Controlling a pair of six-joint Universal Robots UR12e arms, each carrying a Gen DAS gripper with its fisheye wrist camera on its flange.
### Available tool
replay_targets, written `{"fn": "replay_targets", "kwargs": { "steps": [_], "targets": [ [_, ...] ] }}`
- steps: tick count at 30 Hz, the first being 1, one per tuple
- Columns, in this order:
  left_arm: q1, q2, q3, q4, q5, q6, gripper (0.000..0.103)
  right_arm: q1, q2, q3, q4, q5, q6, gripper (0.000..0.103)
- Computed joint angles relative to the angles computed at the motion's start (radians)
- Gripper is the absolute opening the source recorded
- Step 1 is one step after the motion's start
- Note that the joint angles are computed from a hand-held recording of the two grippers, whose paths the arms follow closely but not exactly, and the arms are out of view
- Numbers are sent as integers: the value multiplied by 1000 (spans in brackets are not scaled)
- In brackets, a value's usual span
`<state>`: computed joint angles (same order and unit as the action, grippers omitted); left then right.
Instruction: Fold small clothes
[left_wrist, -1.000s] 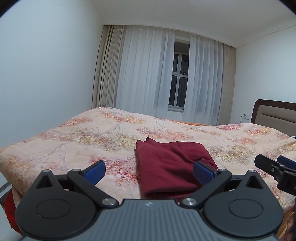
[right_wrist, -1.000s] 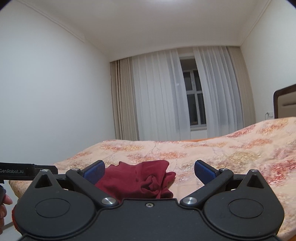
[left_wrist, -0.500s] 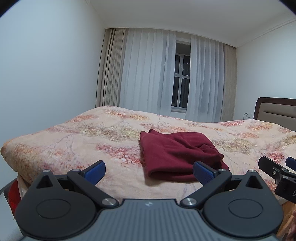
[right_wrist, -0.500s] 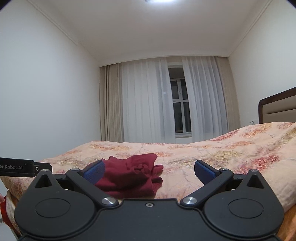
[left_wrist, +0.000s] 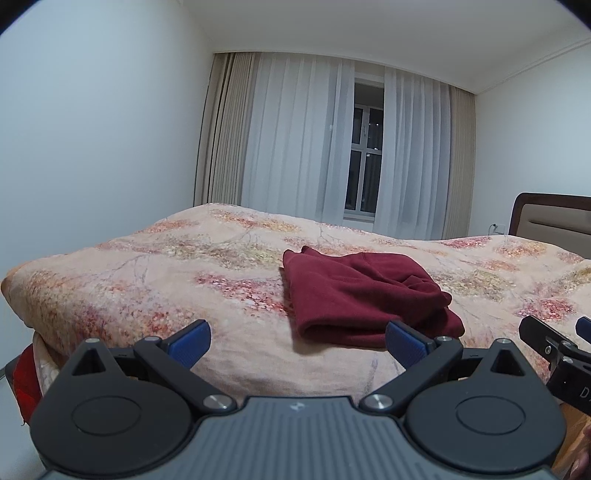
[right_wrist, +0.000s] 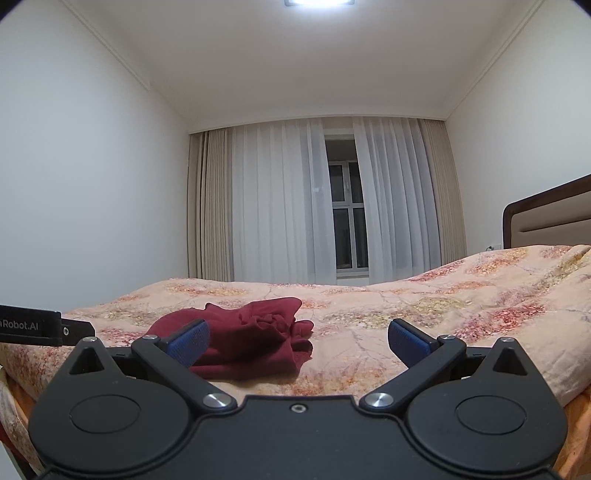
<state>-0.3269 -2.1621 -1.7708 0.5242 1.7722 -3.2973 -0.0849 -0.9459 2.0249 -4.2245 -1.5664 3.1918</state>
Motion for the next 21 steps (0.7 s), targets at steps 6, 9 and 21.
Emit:
{"fn": "replay_targets", "kwargs": {
  "steps": [6,9,21],
  "targets": [
    [1,-1,0,-2,-3,0,103,0,0,2,2,1,-5,103],
    [3,0,0,-7,-5,-5,103,2,-2,2,9,-4,-7,103],
    [3,1,0,-12,-6,-1,103,2,-2,1,20,-6,3,103]
  ]
}}
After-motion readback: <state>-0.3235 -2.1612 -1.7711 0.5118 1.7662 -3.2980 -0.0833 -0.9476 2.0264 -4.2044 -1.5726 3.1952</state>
